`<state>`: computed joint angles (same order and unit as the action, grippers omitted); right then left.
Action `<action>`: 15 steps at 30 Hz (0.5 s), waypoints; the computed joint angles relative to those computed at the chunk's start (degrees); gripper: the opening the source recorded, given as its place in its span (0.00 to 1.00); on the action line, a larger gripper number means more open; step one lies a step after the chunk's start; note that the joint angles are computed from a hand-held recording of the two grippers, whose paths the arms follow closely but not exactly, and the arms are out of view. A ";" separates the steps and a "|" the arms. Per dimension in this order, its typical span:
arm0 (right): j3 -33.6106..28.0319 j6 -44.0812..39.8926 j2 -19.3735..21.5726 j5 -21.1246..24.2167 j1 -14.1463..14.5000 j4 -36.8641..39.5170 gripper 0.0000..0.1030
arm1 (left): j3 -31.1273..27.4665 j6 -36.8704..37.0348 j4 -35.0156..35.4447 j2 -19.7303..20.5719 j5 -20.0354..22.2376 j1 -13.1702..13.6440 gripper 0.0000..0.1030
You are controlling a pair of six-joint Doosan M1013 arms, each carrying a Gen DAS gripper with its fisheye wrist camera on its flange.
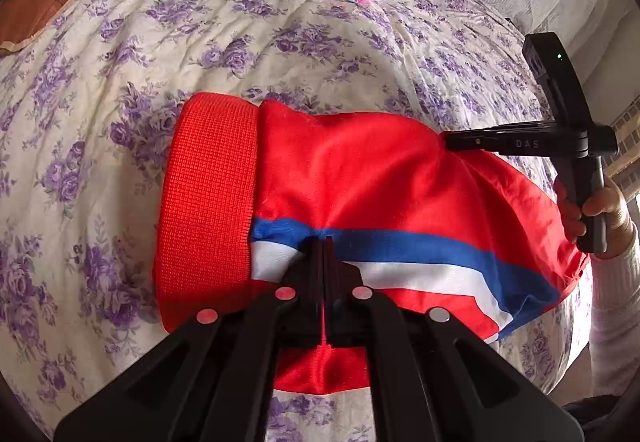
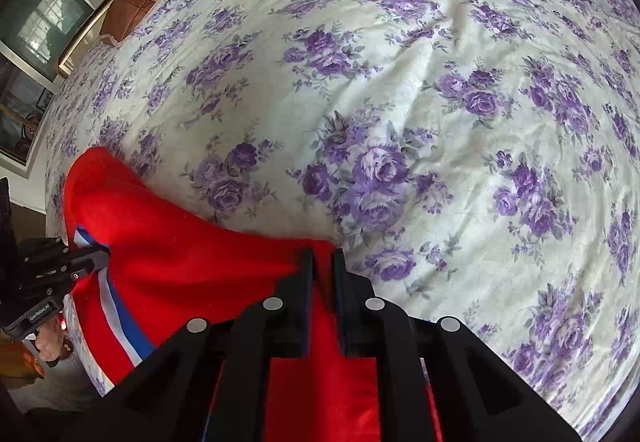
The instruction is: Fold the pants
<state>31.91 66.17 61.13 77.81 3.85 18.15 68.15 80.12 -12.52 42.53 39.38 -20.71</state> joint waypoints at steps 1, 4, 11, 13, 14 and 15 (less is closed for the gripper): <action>0.65 0.55 -0.64 -0.11 -0.25 0.14 0.29 | -0.20 -1.88 3.24 -0.22 0.44 -0.54 0.01; 9.28 -0.07 -6.43 -7.33 -1.57 2.00 0.52 | -0.54 -5.57 11.05 -1.31 0.98 -2.15 0.04; 31.28 -1.33 -19.58 -21.55 -6.23 6.14 0.55 | -11.65 4.70 2.34 2.88 7.87 -4.56 0.31; 37.28 -2.57 -22.64 -24.36 -7.22 7.21 0.43 | -18.48 7.59 0.51 6.81 12.95 -5.62 0.30; 39.87 -2.95 -23.85 -25.63 -7.46 8.01 0.42 | -22.41 9.59 -1.77 9.15 16.18 -5.97 0.30; 42.43 -3.72 -25.05 -26.99 -7.81 9.31 0.42 | -26.85 11.07 -3.33 11.81 19.90 -6.32 0.30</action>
<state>74.34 62.44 36.08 50.82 -3.96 27.46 41.30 91.19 -15.85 54.34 59.28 -27.03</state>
